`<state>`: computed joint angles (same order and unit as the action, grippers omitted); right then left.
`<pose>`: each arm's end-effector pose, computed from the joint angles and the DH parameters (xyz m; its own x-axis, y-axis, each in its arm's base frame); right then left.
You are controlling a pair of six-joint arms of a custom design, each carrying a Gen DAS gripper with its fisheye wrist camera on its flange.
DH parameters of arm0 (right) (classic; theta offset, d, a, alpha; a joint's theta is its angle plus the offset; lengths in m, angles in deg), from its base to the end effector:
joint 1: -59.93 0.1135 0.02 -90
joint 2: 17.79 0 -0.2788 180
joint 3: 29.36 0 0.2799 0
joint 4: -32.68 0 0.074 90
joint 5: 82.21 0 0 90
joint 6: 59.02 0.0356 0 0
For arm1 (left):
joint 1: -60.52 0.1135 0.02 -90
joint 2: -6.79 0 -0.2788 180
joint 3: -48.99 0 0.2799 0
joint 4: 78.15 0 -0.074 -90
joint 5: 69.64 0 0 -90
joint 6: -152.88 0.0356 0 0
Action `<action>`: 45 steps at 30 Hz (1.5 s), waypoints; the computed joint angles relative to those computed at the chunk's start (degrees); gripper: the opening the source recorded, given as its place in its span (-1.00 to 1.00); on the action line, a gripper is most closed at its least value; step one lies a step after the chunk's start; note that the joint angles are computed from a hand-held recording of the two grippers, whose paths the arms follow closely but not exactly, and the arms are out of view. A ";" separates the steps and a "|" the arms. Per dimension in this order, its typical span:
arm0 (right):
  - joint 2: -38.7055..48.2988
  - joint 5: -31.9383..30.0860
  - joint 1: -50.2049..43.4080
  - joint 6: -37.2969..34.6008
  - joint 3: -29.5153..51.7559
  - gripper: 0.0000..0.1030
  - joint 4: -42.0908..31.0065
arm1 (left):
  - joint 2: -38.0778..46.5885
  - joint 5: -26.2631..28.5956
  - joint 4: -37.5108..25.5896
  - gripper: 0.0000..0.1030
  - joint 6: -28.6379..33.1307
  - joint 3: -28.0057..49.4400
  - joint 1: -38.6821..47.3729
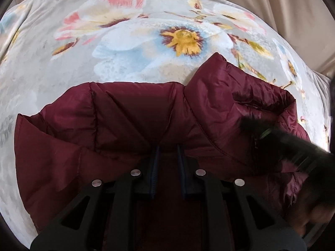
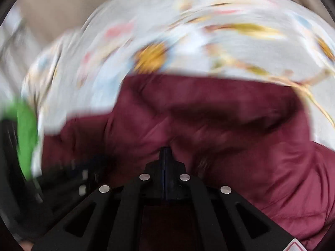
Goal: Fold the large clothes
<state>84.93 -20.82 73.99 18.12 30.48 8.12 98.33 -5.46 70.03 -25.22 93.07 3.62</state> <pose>0.3129 0.0959 0.0978 -0.7862 -0.3983 -0.4724 -0.5810 0.7368 0.3457 0.1421 -0.1896 0.0818 -0.7272 -0.5319 -0.4339 -0.5127 0.8412 -0.1717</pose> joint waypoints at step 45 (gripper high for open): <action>-20.05 -7.91 -60.49 -59.27 -9.08 -0.73 -37.59 | 0.52 -2.27 -44.22 -0.28 -49.16 15.32 -38.55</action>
